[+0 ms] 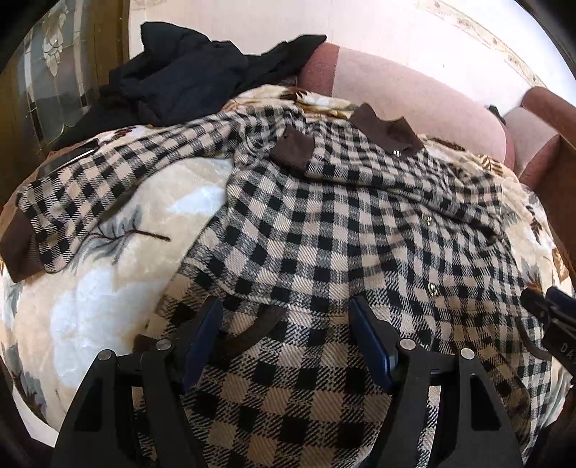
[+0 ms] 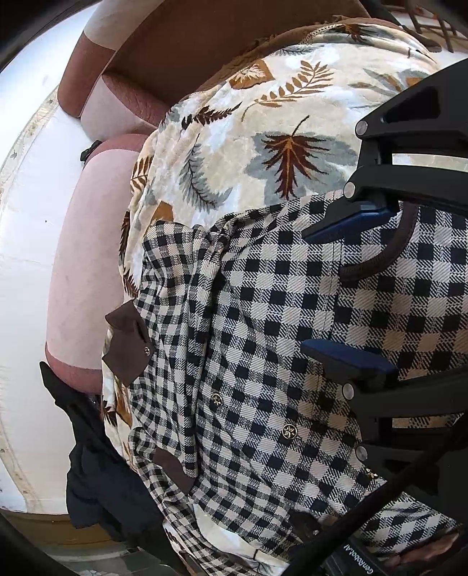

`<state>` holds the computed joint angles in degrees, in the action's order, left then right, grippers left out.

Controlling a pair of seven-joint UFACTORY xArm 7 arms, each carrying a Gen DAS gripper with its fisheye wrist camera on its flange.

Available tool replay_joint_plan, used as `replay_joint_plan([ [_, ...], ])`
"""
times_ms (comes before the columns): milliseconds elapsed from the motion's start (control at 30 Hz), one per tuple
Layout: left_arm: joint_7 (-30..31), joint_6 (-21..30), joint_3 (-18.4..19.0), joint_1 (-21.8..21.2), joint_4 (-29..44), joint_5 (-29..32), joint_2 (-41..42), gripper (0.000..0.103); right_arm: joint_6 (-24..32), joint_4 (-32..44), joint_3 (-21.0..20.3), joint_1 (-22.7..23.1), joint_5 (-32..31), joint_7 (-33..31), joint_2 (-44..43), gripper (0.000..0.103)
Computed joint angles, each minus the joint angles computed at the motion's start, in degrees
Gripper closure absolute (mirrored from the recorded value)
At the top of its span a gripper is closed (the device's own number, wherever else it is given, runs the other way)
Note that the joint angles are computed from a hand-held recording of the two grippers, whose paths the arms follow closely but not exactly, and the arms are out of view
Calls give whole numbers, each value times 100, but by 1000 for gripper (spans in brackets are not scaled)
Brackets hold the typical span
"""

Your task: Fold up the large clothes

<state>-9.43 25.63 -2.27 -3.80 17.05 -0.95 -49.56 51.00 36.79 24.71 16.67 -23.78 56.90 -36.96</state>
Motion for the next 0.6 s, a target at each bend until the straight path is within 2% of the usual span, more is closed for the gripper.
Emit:
replay_joint_plan([
  [133,48,-116,129,70,-24,-20,-153,32,-21,-14,-29,18,20,-20,30,44],
  [333,-2,-315,183,744,97,178,-118,32,-118,-14,-21,-1,7,7,177,44],
  [433,7,-250,235,897,128,222,-115,32,-151,46,-2,33,-1,22,350,44],
  [600,7,-171,66,1016,112,385,-149,32,-166,139,78,119,-145,83,552,44],
])
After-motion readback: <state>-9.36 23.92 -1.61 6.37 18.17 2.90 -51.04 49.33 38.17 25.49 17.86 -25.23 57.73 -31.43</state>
